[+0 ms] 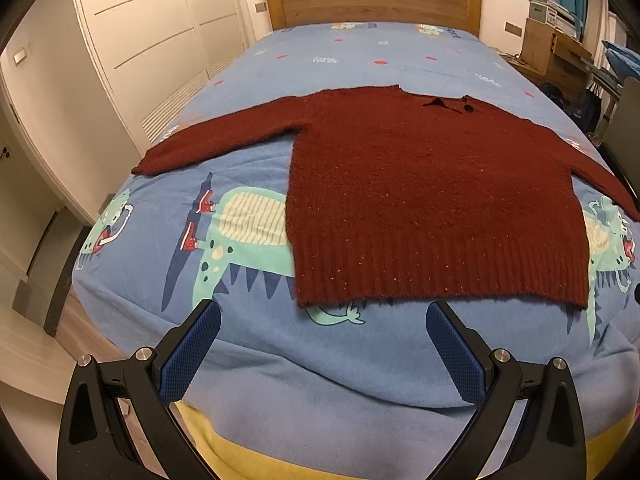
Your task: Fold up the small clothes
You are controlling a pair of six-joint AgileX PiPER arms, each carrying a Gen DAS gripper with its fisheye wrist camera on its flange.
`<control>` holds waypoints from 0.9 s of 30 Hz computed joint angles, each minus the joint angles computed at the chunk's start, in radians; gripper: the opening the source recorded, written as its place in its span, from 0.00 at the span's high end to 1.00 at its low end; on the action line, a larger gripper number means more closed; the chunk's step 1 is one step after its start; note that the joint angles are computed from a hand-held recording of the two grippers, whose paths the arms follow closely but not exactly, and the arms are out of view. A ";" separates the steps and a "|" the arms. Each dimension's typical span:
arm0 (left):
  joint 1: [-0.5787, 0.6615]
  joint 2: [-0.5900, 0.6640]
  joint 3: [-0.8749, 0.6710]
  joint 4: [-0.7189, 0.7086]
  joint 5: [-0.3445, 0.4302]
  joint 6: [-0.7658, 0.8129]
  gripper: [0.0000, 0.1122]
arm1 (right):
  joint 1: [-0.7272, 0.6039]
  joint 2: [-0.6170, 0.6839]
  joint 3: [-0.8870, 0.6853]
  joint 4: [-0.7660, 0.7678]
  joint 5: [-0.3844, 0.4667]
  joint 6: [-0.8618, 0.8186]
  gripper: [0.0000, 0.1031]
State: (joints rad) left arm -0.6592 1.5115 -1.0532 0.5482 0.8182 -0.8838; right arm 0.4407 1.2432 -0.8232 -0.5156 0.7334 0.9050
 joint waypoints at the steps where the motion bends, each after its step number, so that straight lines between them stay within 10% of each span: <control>1: 0.007 0.011 -0.013 -0.018 0.001 0.017 0.10 | -0.019 0.005 -0.005 0.010 -0.008 -0.022 0.00; 16: 0.050 0.228 -0.293 -0.125 0.075 0.134 0.10 | -0.641 0.211 -0.089 0.426 -0.258 -0.627 0.00; 27: 0.053 0.378 -0.477 -0.145 0.108 0.169 0.10 | -0.937 0.568 -0.390 0.775 -0.249 -0.972 0.00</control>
State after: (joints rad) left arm -0.6067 1.8891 -1.5306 0.4028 0.9261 -0.7145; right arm -0.4966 1.8117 -1.2129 0.2596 0.4839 -0.0668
